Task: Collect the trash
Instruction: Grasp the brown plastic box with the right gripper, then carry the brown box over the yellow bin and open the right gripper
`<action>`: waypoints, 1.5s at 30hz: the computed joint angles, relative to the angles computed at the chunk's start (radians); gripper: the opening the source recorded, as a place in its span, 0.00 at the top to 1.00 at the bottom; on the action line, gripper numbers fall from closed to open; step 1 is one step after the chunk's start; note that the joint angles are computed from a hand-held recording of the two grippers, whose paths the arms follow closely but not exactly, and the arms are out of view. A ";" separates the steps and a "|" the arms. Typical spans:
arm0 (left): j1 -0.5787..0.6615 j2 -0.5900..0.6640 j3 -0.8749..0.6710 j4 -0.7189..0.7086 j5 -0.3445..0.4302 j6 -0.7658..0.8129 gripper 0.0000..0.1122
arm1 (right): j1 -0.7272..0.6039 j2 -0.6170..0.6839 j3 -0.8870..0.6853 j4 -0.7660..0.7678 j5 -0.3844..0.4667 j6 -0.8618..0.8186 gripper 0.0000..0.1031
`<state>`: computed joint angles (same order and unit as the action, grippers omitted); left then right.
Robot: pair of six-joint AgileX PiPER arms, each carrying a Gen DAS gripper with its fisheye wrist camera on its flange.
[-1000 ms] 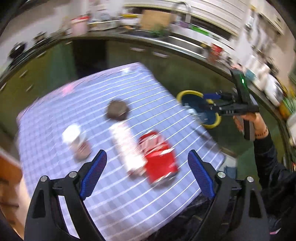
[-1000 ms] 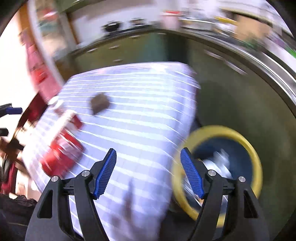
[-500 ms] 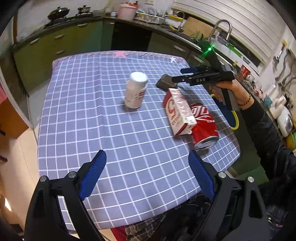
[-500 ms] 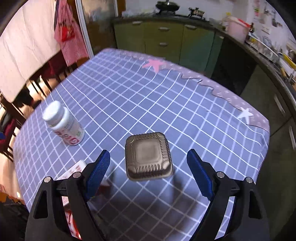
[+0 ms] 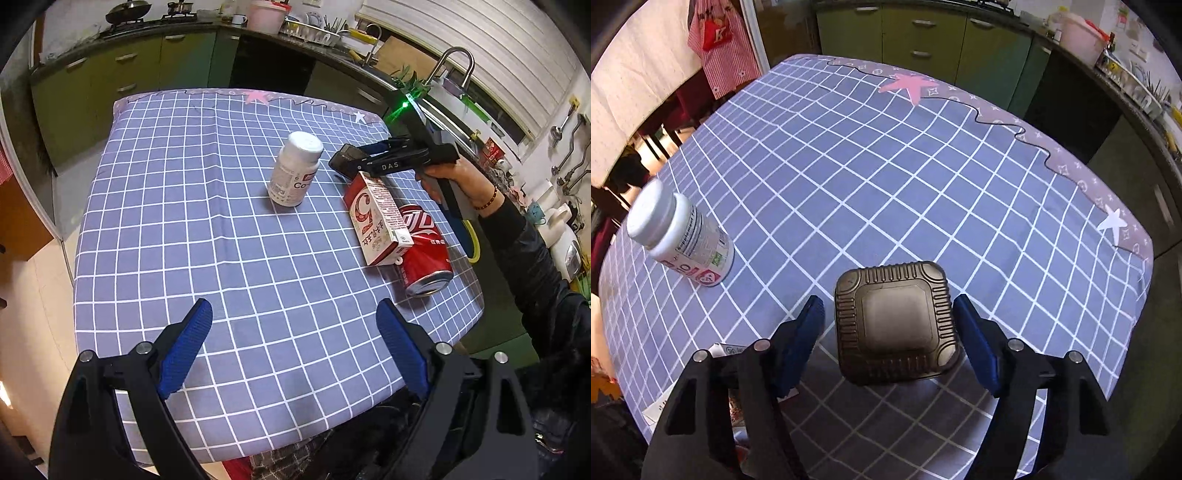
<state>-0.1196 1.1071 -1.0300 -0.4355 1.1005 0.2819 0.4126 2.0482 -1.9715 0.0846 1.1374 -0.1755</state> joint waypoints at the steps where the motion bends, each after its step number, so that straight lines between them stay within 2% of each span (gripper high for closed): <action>1: 0.002 0.001 0.003 -0.001 0.000 0.000 0.24 | -0.004 0.003 -0.001 0.009 0.001 -0.004 0.32; 4: 0.006 0.005 0.007 -0.005 0.000 0.001 0.24 | -0.013 0.017 -0.021 0.038 0.013 -0.011 0.42; 8: -0.009 0.001 0.009 0.003 -0.002 -0.011 0.24 | -0.016 0.024 -0.037 0.036 0.023 0.006 0.43; 13: -0.026 -0.001 0.010 0.013 -0.007 -0.024 0.24 | -0.051 -0.033 0.005 0.076 0.000 0.017 0.43; 17: -0.045 0.002 0.003 0.027 -0.005 -0.041 0.23 | -0.088 -0.122 0.076 0.105 -0.040 0.026 0.43; 22: -0.088 0.010 -0.013 0.049 -0.009 -0.067 0.22 | -0.161 -0.315 0.269 0.135 -0.104 0.009 0.43; 28: -0.159 0.036 -0.025 0.063 -0.031 -0.091 0.22 | -0.357 -0.587 0.554 0.124 -0.146 -0.013 0.42; 33: -0.220 0.064 -0.041 0.086 -0.050 -0.125 0.22 | -0.626 -0.719 0.770 0.121 -0.163 -0.082 0.42; 39: -0.295 0.088 -0.069 0.131 -0.056 -0.176 0.22 | -0.890 -0.702 0.909 0.211 -0.201 -0.227 0.42; 42: -0.335 0.097 -0.085 0.163 -0.052 -0.207 0.22 | -0.931 -0.664 0.933 0.198 -0.243 -0.236 0.40; 43: -0.348 0.099 -0.091 0.174 -0.049 -0.217 0.22 | -0.939 -0.655 0.939 0.182 -0.260 -0.228 0.33; 45: -0.368 0.104 -0.102 0.194 -0.044 -0.236 0.22 | -0.939 -0.664 0.964 0.120 -0.313 -0.172 0.30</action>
<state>-0.4880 1.2107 -1.1323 -0.2414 1.0565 0.0462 -0.5260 1.3841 -1.0078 0.2045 0.8240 -0.3470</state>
